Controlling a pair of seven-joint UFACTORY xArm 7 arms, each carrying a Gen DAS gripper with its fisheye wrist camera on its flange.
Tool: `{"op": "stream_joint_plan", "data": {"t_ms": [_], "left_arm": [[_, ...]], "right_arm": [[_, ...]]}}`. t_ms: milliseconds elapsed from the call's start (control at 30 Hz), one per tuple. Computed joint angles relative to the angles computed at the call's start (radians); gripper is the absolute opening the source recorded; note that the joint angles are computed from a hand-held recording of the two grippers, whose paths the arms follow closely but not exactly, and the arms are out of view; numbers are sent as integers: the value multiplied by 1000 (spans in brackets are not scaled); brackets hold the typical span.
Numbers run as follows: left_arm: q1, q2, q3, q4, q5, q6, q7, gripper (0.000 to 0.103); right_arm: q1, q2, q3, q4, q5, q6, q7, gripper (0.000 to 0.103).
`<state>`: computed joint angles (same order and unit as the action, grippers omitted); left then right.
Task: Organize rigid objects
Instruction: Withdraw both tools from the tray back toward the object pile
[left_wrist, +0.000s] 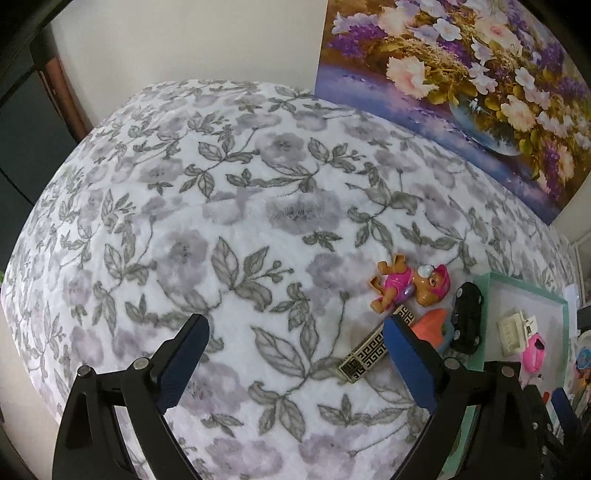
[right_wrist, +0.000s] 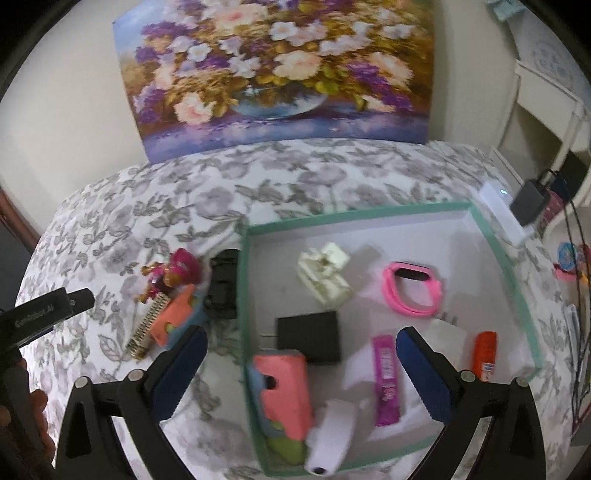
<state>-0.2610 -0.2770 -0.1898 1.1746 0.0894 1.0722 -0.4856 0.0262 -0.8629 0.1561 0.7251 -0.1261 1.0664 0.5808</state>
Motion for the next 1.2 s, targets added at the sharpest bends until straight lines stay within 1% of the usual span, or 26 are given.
{"op": "stream_joint_plan", "data": {"t_ms": [133, 233, 467, 667, 900, 1200], "left_arm": [[0, 15, 15, 3, -21, 5, 38, 95], [0, 30, 28, -1, -60, 10, 58, 95], [-4, 69, 31, 6, -95, 11, 90, 95], [-15, 111, 33, 37, -128, 16, 122, 95], [-35, 161, 20, 76, -112, 23, 143, 95], [-81, 234, -4, 135, -48, 18, 134, 95]], "right_arm": [[22, 53, 9, 15, 25, -29, 8, 103], [32, 86, 19, 28, 23, -46, 14, 103], [52, 151, 11, 44, 39, -92, 31, 103], [52, 201, 1, 73, 33, -92, 32, 103], [35, 216, -24, 83, 36, -94, 44, 103], [14, 224, -41, 88, 33, -103, 42, 103]]}}
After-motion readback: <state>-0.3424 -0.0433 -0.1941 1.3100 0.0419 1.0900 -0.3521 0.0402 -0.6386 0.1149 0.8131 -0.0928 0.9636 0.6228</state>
